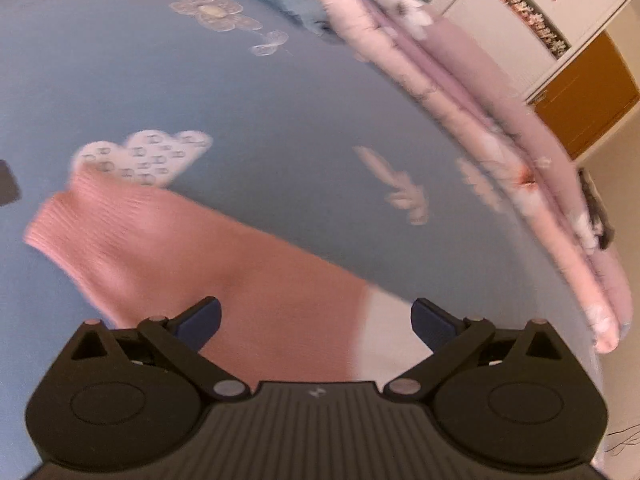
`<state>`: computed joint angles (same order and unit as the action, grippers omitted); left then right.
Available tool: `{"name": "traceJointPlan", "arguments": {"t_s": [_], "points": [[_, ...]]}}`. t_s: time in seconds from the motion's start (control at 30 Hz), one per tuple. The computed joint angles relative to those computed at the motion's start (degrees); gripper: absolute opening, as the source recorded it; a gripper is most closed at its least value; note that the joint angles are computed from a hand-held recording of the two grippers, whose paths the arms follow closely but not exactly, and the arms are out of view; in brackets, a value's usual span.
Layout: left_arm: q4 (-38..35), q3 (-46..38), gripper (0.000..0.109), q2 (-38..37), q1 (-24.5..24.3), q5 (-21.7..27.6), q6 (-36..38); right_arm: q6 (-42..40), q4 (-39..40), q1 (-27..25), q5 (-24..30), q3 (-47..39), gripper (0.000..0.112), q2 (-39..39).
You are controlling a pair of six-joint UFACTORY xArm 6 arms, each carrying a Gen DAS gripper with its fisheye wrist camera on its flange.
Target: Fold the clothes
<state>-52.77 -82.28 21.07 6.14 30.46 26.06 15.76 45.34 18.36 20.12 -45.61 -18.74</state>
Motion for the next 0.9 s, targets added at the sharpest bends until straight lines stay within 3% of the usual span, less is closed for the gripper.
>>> {"name": "traceJointPlan", "arguments": {"t_s": [0.07, 0.23, 0.37, 0.47, 0.57, 0.77, 0.83, 0.9], "points": [[-4.8, -0.3, 0.101, -0.8, -2.4, 1.5, 4.4, -4.9, 5.4, -0.4, 0.4, 0.1, 0.103, 0.3], [-7.8, -6.6, 0.101, 4.1, -9.8, 5.6, 11.1, -8.1, 10.5, -1.1, 2.5, 0.6, 0.103, -0.3], [-10.9, -13.0, 0.101, 10.2, -13.8, 8.6, 16.6, -8.1, 8.1, -1.6, 4.7, 0.9, 0.103, -0.6], [-14.2, -19.5, 0.101, 15.6, -14.1, 14.1, 21.2, -3.8, 4.1, -1.3, 5.2, 1.2, 0.103, -0.2], [-9.5, -28.2, 0.100, 22.6, -13.5, 18.5, 15.9, 2.7, 0.3, 0.5, 2.8, 2.0, 0.103, -0.1], [-7.8, -33.9, 0.100, 25.3, -12.1, 22.6, 13.6, 16.3, -6.3, 5.4, -3.4, 1.0, 0.103, 2.8], [-9.4, -34.2, 0.100, 24.9, -11.5, 23.3, 12.5, 18.0, -6.9, 6.6, -5.2, -0.3, 0.103, 4.4], [-13.0, -36.1, 0.101, 25.8, -10.3, 27.2, 12.7, 19.0, -7.6, 7.6, -7.1, -1.2, 0.103, 5.7]]}}
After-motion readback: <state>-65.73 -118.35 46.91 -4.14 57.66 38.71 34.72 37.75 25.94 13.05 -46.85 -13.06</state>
